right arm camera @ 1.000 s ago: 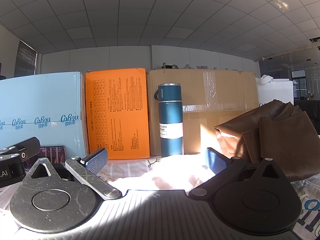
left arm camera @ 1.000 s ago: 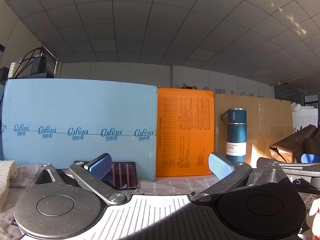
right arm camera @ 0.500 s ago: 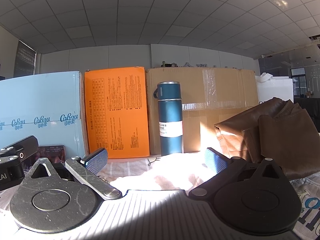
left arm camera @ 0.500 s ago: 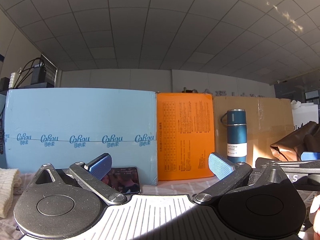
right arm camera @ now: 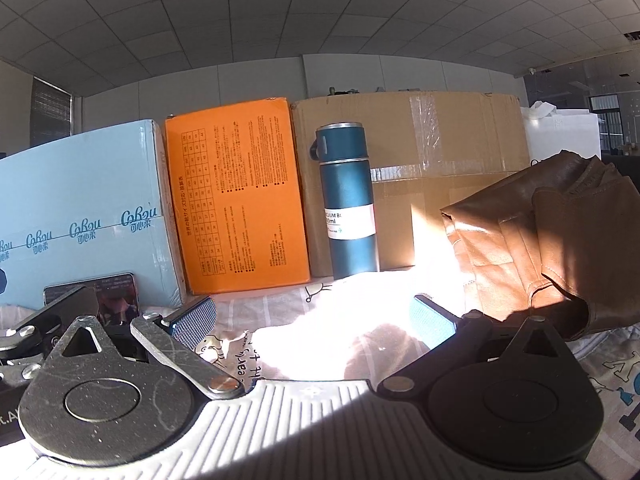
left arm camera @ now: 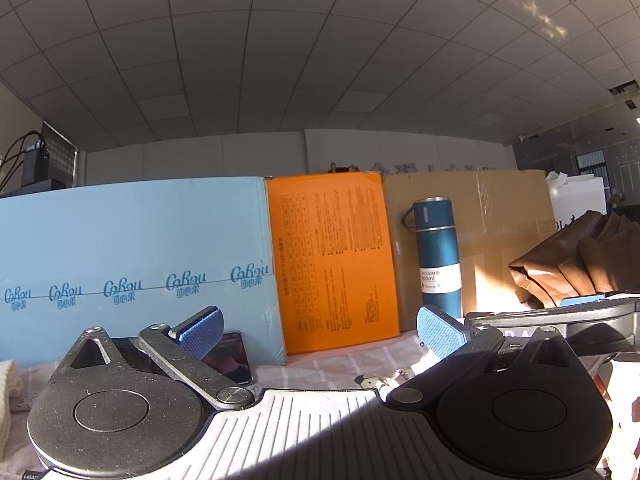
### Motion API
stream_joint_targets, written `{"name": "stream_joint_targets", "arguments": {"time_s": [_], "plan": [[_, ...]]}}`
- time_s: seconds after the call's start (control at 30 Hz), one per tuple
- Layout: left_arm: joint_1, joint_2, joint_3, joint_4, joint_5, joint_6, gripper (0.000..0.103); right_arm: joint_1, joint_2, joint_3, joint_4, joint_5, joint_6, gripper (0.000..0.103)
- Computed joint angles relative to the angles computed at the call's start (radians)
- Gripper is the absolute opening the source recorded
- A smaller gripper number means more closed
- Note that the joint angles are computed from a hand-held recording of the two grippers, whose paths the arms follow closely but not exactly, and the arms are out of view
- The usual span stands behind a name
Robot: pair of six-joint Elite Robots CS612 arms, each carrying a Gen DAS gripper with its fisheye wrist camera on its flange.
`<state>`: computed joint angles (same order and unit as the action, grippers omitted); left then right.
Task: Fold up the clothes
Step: 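Move both tools toward the brown leather jacket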
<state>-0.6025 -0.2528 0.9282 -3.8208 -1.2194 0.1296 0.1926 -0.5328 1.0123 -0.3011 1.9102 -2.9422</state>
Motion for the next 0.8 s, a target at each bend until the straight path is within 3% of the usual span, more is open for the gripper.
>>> {"name": "stream_joint_targets", "arguments": {"time_s": [0.2,0.43,0.6,0.8], "plan": [[0.004,-0.002,0.003,0.007,-0.031,0.009,0.103,0.002,0.005,-0.016,0.036,0.052,0.056,0.103],[-0.007,-0.004,0.019,-0.078,-0.039,0.071,0.103,0.012,-0.036,0.052,-0.023,0.155,0.013,0.103],[-0.021,-0.044,0.075,-0.054,-0.069,0.031,0.103,0.0,-0.092,0.148,-0.049,0.226,0.022,0.103],[-0.03,-0.064,0.092,0.002,-0.161,-0.045,0.103,-0.026,-0.123,0.214,-0.041,0.319,0.037,0.103]]}}
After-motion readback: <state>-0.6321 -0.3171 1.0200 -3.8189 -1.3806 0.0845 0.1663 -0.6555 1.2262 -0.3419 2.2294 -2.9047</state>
